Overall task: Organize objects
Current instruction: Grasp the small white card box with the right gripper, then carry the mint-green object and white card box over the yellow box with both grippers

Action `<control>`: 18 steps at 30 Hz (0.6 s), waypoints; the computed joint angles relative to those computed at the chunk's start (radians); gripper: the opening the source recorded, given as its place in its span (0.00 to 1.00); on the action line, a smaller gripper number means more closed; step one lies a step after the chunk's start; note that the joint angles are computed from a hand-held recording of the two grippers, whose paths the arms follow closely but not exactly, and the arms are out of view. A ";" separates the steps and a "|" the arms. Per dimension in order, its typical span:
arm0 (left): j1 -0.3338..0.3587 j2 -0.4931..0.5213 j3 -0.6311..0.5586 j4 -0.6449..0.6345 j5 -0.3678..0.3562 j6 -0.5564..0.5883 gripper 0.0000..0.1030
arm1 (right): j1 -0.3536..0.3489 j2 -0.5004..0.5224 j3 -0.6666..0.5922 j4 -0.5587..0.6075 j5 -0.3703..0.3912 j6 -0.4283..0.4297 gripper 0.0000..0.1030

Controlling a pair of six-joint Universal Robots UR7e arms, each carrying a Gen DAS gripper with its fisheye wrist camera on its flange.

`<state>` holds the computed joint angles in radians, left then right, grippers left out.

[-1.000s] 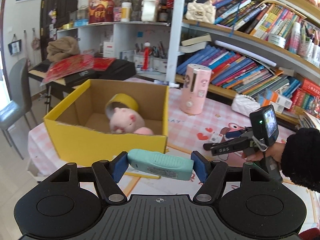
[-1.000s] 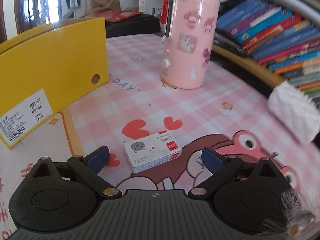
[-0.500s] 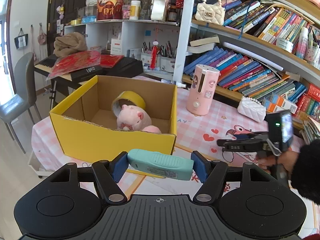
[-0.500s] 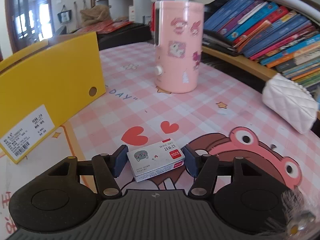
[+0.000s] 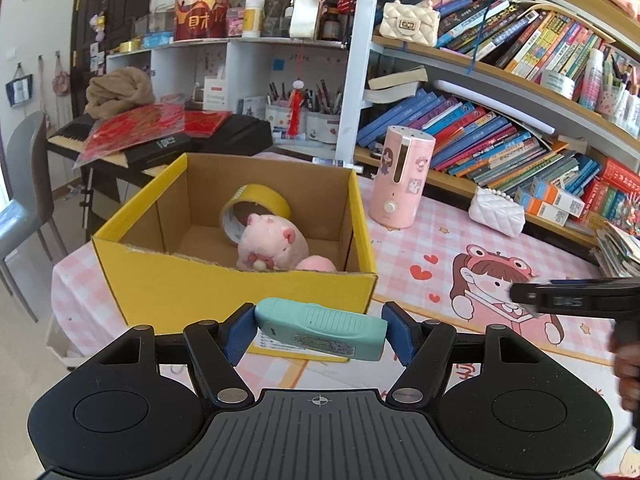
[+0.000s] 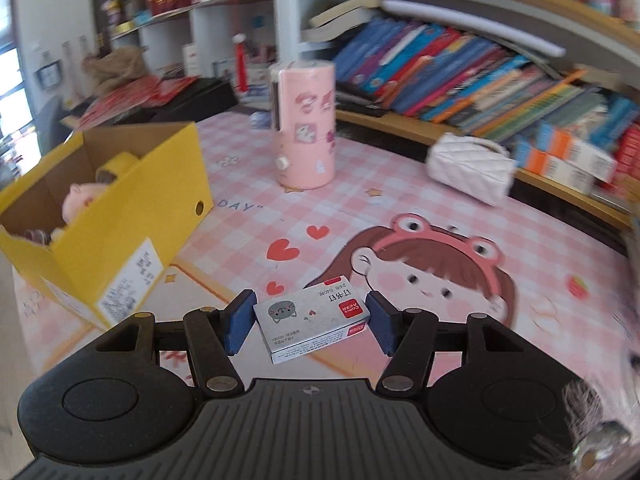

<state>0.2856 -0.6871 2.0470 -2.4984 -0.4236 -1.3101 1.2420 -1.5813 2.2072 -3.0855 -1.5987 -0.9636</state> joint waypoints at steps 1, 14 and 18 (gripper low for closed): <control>-0.001 -0.006 0.012 -0.024 -0.002 0.020 0.67 | 0.009 -0.023 0.023 -0.014 -0.014 0.031 0.56; -0.043 -0.104 0.198 -0.283 -0.079 0.232 0.67 | 0.093 -0.195 0.323 -0.238 -0.195 0.211 0.56; -0.068 -0.149 0.260 -0.297 -0.113 0.242 0.67 | 0.123 -0.209 0.396 -0.301 -0.232 0.223 0.56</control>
